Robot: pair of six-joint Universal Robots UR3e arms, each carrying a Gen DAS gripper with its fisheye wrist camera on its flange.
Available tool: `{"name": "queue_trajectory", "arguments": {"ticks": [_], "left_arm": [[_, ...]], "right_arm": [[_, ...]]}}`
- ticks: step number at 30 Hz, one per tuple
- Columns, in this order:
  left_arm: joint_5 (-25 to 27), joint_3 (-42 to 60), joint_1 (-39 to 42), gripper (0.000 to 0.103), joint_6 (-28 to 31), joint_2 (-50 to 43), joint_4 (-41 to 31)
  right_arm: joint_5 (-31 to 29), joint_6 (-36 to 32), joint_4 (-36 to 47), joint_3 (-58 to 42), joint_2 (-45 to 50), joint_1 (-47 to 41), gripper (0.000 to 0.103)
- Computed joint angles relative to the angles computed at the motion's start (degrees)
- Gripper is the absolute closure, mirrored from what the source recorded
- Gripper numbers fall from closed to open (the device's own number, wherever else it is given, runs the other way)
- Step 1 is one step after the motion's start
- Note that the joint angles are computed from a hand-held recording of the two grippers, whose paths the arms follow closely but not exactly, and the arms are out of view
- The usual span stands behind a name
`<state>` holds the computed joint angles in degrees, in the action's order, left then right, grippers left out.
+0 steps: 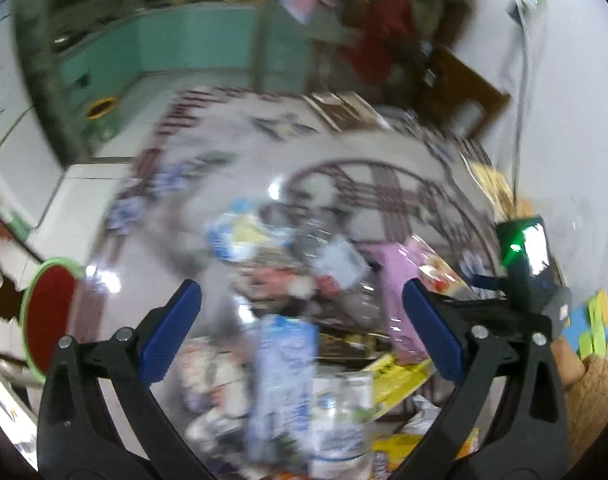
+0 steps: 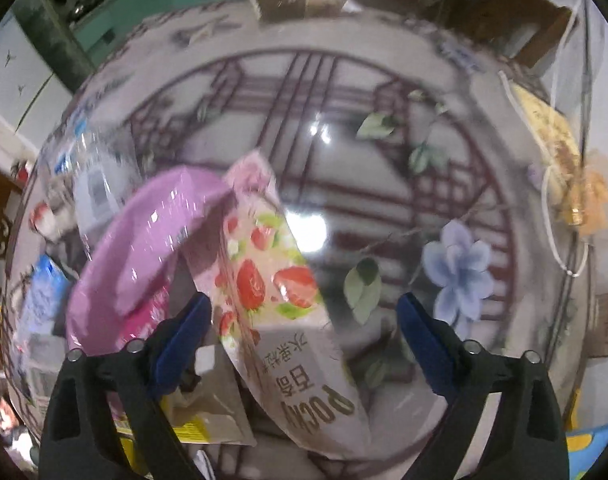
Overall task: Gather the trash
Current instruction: 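Grasp the pink wrapper with the left tool while the right tool grasps the strawberry-print bag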
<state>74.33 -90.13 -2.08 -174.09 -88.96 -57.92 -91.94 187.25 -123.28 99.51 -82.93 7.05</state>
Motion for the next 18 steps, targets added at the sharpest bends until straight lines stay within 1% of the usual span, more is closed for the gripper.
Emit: {"name": "queue_trajectory", "arguments": {"ticks": [1, 2, 3, 4, 5, 6, 8, 10, 13, 16, 18], "left_arm": [[-0.99, 1.6, -1.64, 0.004, 0.12, -2.61, -0.79], [-1.55, 2.81, -2.93, 0.004, 0.14, -4.68, -1.35], [-2.29, 4.26, -4.74, 0.004, 0.14, -7.37, -1.91], [-2.63, 5.08, -5.9, 0.004, 0.17, -8.96, -2.0], [-2.95, 6.18, -7.01, 0.004, 0.49, -10.74, -2.52], [-3.07, 7.11, -8.12, 0.006, 0.78, -12.47, -2.84], [-3.43, 9.97, -10.41, 0.009, 1.38, -16.63, -4.08], [-3.31, 12.38, -12.37, 0.011, 1.26, -19.94, -4.67], [-2.99, 16.94, -14.3, 0.014, 1.3, -24.55, -6.41], [-0.3, 23.93, -16.66, 0.014, 1.78, -30.38, -7.01], [0.92, 30.75, -17.64, 0.014, 2.03, -35.28, -9.57]], "right_arm": [[0.39, -0.48, -0.23, 0.75, -0.11, -0.21, 0.031], [3.01, -1.05, -1.55, 2.88, -1.38, -1.39, 0.048], [6.16, -1.62, -3.03, 5.19, -2.87, -3.07, 0.058], [8.62, -2.31, -4.03, 6.43, -3.59, -4.78, 0.065], [7.2, -1.33, -4.34, 6.8, -4.39, -4.44, 0.07], [6.06, -0.92, -5.11, 7.67, -5.51, -4.39, 0.071], [8.47, 0.21, -6.84, 11.05, -9.69, -7.31, 0.073], [9.49, 1.41, -7.6, 13.69, -13.67, -9.81, 0.073], [8.6, 3.31, -8.17, 16.4, -19.2, -12.58, 0.073], [8.78, 3.27, -8.19, 18.21, -22.15, -15.35, 0.073], [6.68, 4.15, -8.32, 18.38, -22.59, -15.85, 0.073]]}}
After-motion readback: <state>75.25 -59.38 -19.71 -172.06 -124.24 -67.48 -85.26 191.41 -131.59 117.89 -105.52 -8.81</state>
